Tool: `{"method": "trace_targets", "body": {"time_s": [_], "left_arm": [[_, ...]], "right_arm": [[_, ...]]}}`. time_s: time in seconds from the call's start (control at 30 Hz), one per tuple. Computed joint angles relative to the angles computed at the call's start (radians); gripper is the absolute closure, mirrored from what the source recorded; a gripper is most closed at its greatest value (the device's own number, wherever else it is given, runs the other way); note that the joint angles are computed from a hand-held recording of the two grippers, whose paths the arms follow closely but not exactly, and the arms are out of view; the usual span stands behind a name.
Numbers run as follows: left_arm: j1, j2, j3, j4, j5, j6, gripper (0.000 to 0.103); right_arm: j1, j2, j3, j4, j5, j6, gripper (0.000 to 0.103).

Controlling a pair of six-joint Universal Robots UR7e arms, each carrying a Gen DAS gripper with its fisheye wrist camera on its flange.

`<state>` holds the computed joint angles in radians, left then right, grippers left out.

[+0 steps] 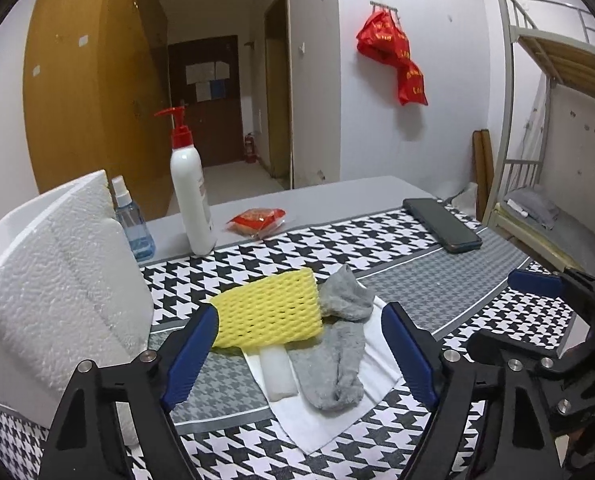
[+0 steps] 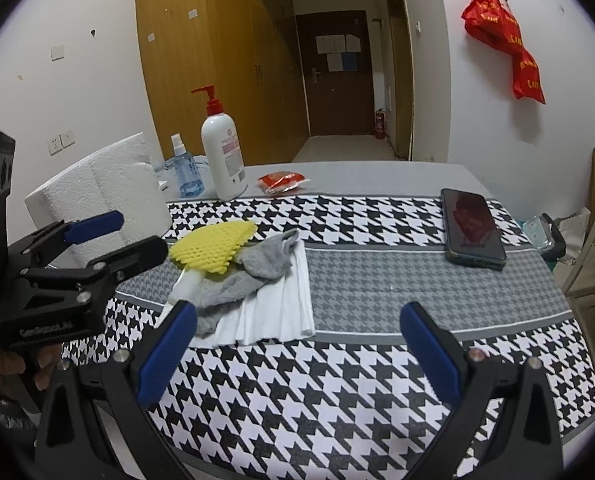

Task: Organize soft objects
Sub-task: 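Move the left gripper toward the yellow foam mesh net while the right gripper approaches the grey sock, then close the left gripper on the yellow foam mesh net and lift it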

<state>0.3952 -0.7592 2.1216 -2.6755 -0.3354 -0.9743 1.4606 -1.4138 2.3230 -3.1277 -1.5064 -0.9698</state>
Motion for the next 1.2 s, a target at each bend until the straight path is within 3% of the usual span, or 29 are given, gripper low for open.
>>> {"method": "trace_targets", "body": {"time_s": [0.27,0.37,0.53,0.73,0.9,1.2], "left_arm": [[0.052,-0.018,-0.044,0.138,-0.036,-0.053,0.021],[0.075,-0.017,-0.059,0.155,-0.058,-0.041,0.028],[0.097,-0.014,-0.077,0.181,-0.078,-0.041,0.031],[0.139,0.002,-0.105,0.136,-0.129,0.04,0.037],[0.175,0.009,-0.118,0.108,-0.176,0.078,0.054],[0.187,0.01,-0.111,0.054,-0.186,0.125,0.082]], "right_arm": [[0.023,0.031,-0.026,0.034,-0.019,0.0,0.001],[0.025,0.041,-0.032,0.036,-0.02,-0.001,0.001],[0.025,0.055,-0.042,0.043,-0.026,0.006,0.001],[0.028,0.058,-0.044,0.056,-0.032,0.006,0.001],[0.028,0.062,-0.048,0.06,-0.041,0.008,0.001],[0.044,0.095,-0.073,0.079,-0.07,0.009,0.001]]}}
